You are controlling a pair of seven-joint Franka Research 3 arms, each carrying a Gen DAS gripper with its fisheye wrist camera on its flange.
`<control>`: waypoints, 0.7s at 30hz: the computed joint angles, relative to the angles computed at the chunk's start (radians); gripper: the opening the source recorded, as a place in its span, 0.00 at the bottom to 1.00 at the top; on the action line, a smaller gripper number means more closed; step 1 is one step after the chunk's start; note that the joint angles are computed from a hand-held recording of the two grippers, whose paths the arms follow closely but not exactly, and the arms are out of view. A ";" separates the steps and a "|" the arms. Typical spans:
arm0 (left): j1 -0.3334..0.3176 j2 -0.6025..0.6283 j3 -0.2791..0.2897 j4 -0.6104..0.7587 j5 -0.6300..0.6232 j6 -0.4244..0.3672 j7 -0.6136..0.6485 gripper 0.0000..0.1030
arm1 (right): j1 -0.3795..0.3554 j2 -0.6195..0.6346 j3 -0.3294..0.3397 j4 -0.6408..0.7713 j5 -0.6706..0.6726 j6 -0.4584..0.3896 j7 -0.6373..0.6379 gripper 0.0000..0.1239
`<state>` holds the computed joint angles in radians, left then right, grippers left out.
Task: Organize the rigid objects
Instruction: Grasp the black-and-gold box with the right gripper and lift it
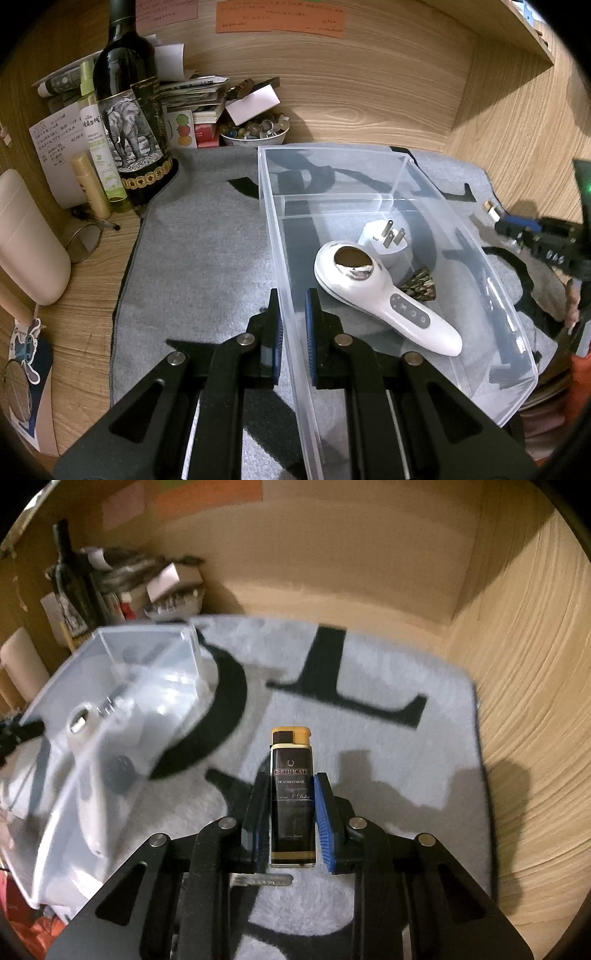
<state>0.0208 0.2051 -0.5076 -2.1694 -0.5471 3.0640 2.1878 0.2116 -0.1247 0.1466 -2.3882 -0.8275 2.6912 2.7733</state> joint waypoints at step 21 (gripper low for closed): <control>0.004 -0.002 -0.006 -0.002 -0.006 0.000 0.005 0.10 | 0.072 0.055 0.030 0.214 -0.232 0.057 0.063 0.17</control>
